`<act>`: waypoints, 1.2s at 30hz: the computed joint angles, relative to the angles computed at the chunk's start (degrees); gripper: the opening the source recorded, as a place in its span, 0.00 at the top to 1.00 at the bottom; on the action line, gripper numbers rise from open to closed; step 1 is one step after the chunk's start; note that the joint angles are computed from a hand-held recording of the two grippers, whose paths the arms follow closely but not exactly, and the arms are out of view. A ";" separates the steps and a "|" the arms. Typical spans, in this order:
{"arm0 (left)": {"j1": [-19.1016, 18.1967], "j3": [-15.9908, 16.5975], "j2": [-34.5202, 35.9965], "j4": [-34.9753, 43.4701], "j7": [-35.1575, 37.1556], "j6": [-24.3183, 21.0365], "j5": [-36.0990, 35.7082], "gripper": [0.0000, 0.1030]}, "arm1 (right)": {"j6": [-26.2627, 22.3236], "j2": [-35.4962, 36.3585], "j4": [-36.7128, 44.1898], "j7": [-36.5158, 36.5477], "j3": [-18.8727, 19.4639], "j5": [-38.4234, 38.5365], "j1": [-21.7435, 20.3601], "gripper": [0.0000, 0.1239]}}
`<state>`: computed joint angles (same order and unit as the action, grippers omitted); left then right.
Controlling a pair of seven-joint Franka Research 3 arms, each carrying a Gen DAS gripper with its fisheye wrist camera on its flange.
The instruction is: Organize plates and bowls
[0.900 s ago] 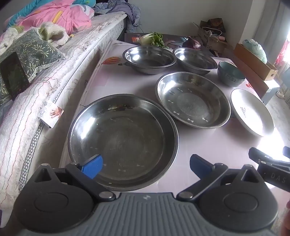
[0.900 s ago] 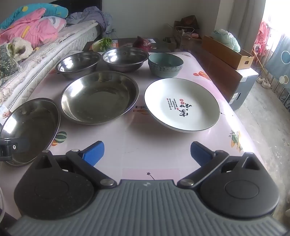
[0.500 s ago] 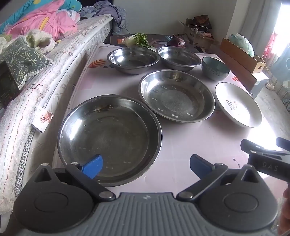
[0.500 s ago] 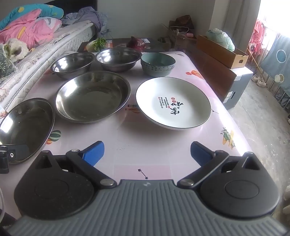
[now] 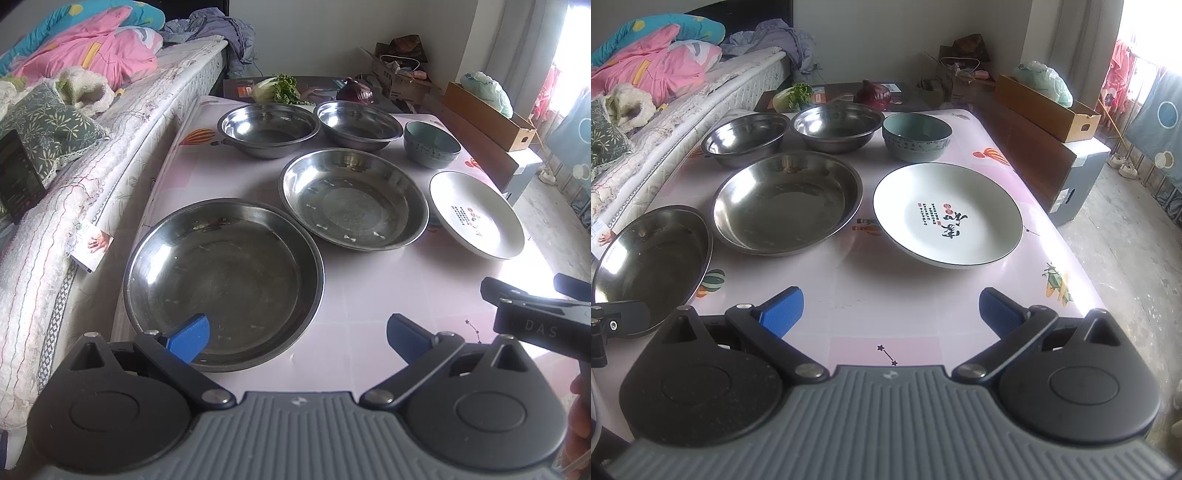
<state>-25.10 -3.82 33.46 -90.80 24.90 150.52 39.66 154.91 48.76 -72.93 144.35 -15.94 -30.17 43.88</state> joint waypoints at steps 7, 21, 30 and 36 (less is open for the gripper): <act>-0.27 0.19 -0.53 -0.54 -0.92 -1.03 0.10 0.00 | 0.46 -0.44 -0.46 -0.53 0.19 0.09 0.05 0.18; 0.32 -0.18 -0.43 -0.64 -0.94 -1.09 -0.25 0.00 | -0.77 0.35 1.28 -2.62 0.85 1.43 -0.15 0.18; 0.09 0.19 -0.70 -0.66 -1.96 -1.31 0.51 0.00 | -0.91 0.41 1.63 -2.29 0.32 0.59 0.33 0.18; 0.16 0.30 -1.11 -1.05 -2.92 -1.30 1.24 0.00 | -0.78 0.19 1.48 -2.06 0.25 0.11 0.45 0.18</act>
